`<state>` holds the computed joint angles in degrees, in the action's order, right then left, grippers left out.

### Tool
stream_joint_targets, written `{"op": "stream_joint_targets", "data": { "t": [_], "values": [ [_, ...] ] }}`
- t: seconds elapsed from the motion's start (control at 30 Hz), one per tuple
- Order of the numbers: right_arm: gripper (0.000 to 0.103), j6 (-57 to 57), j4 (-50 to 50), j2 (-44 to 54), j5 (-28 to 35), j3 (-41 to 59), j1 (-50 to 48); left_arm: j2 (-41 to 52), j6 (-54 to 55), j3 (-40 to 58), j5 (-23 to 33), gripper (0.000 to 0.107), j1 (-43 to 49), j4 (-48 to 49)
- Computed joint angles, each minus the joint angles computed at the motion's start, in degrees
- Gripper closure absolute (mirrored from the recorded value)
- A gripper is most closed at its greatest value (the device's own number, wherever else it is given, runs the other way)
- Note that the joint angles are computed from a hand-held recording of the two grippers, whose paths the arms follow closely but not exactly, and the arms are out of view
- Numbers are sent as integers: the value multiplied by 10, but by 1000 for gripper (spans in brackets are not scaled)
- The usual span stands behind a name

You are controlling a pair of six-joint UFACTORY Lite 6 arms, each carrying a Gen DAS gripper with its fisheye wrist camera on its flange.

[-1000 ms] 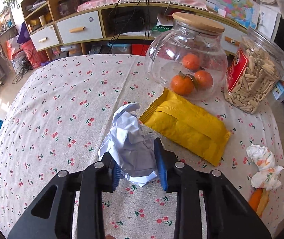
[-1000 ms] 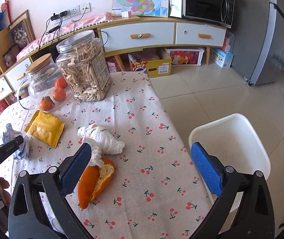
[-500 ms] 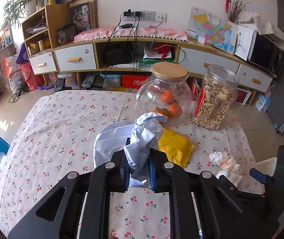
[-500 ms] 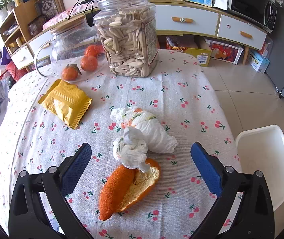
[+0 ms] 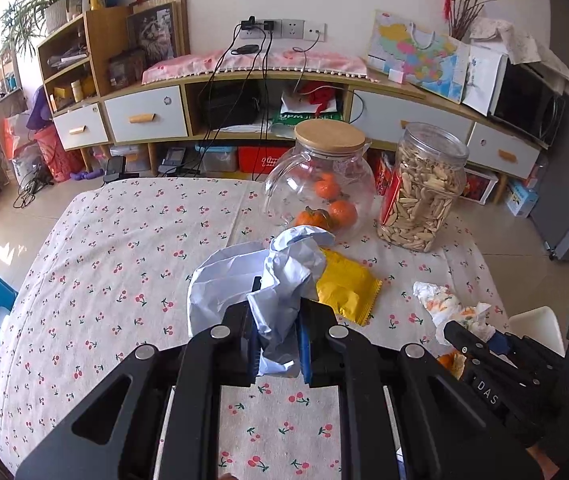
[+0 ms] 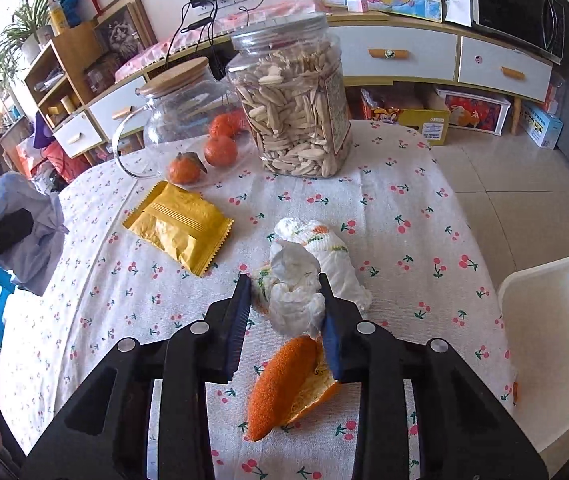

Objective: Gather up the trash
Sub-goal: 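Grasp the crumpled paper with the left tool while the right tool grasps the white tissue bundle, then carry the crumpled paper and tissue bundle to the bin and release both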

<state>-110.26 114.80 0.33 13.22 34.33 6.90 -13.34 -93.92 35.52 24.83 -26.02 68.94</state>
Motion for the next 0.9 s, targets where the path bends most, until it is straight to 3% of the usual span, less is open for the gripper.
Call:
{"op": "stream_joint_targets", "data": {
  "t": [0.5, 0.9],
  "values": [
    [72, 162, -174, -185, -6, -62, 1, -4, -38, 2, 38, 92, -48, 18],
    [72, 254, -307, -261, 5, -93, -87, 11, -72, 19, 69, 92, -103, 20]
  ]
}}
